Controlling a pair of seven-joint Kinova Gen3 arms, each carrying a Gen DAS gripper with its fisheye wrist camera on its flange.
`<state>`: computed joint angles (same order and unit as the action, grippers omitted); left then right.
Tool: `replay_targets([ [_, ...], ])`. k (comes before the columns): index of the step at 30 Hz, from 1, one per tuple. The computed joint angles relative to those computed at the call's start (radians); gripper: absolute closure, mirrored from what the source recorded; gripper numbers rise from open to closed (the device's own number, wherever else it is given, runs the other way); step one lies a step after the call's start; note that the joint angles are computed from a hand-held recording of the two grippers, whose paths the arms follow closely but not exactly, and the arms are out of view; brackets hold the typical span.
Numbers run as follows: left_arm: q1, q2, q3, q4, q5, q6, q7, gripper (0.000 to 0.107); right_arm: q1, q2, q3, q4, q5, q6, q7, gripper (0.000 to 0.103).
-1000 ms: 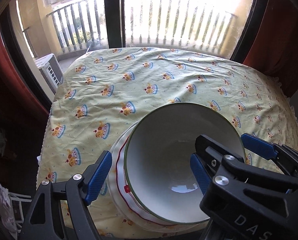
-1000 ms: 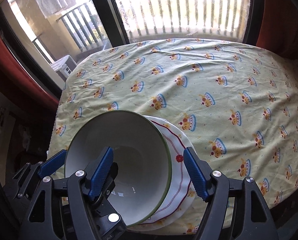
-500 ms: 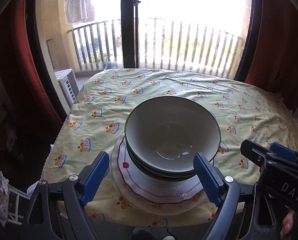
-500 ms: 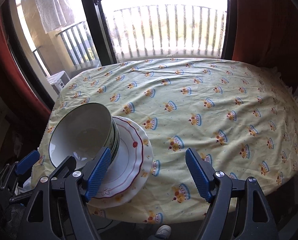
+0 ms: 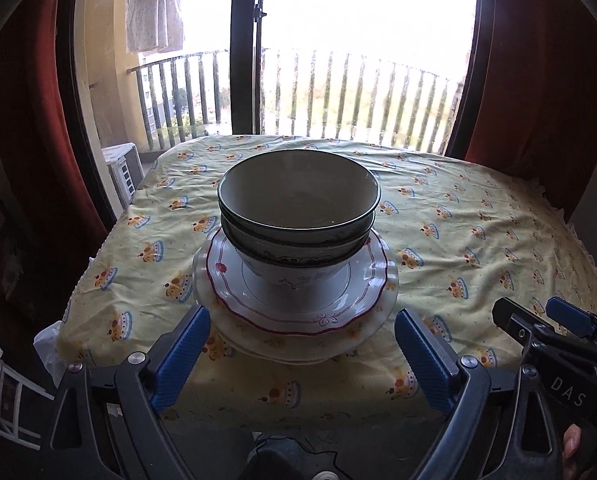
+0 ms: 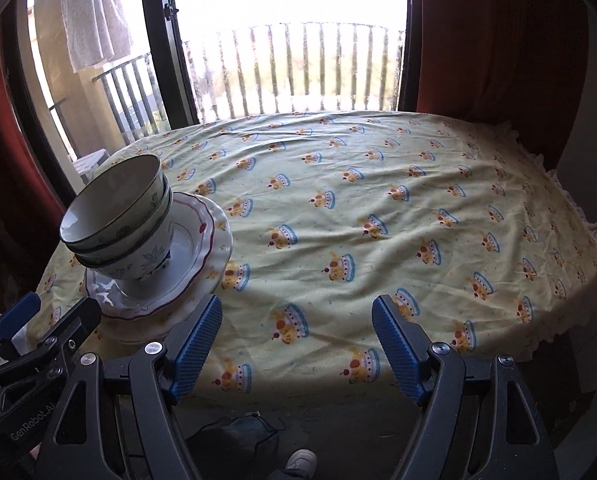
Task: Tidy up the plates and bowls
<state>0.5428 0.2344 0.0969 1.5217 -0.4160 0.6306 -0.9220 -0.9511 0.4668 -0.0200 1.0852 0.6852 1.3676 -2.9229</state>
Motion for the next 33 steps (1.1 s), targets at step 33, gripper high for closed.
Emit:
replay_targets([
  [33, 0.073, -0.032, 0.017, 0.046, -0.167, 0.014, 0.201, 0.005, -0.024, -0.076, -0.051, 0.127, 0.089, 0.017, -0.103, 0.014],
])
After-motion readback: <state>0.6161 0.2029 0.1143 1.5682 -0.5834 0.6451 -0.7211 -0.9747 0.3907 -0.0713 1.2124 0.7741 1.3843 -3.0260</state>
